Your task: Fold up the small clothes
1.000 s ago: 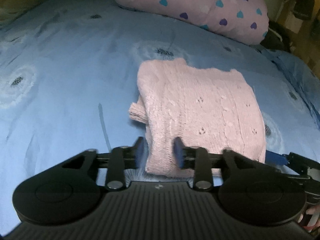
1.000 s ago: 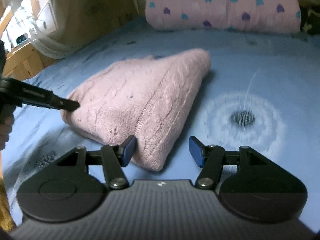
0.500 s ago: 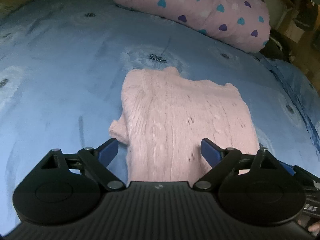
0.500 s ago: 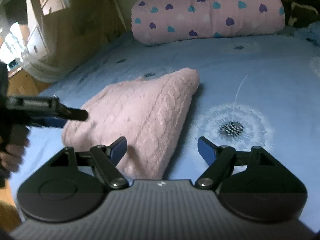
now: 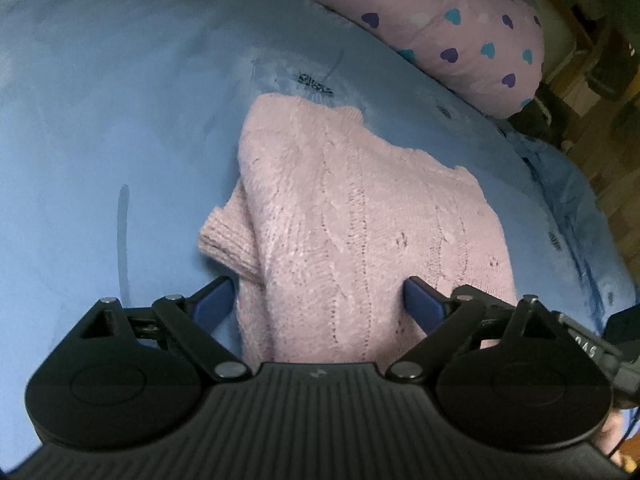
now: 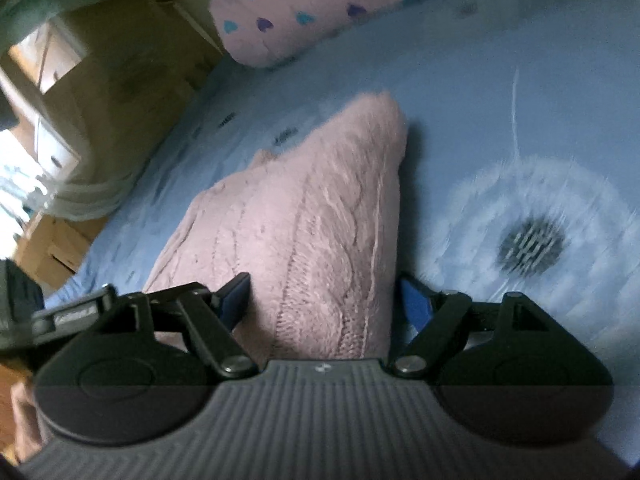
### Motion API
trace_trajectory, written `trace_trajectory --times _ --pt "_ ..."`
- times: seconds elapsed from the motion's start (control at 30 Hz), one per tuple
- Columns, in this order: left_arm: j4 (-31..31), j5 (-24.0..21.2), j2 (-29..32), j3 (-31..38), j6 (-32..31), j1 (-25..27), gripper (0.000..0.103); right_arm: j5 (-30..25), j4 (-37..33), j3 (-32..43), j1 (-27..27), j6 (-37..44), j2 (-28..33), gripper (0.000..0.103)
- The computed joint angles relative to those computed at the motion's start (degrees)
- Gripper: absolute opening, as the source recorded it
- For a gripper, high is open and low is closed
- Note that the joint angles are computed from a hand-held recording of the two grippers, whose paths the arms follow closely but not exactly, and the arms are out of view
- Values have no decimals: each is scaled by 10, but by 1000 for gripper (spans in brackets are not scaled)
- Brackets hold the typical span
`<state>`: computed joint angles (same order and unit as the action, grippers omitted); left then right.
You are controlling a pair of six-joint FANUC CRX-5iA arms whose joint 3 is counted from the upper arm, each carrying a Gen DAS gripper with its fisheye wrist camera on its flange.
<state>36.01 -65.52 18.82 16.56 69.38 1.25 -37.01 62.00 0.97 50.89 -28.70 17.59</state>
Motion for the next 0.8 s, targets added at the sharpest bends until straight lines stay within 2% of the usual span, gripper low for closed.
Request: trace_trajectory --times 0.07,0.2,0.33,0.53,0.63,0.8 --pt "0 3 -1 -2 -4 -2 94 16 32 -11 -6 -29 3 89" --pt "-2 6 -1 -3 -9 -5 94 -4 5 14 3 21 15 89" --pt "1 7 -3 -7 -18 -2 95 24 13 -4 -6 -8 4 90" --pt "2 9 -4 -11 -21 -3 95 21 -4 6 -5 1 7 89" --pt "4 12 -6 -16 -27 -2 95 56 21 -4 -14 -28 5 89" --pt "6 14 -6 -19 -26 -3 96 52 34 -1 -13 -28 12 89"
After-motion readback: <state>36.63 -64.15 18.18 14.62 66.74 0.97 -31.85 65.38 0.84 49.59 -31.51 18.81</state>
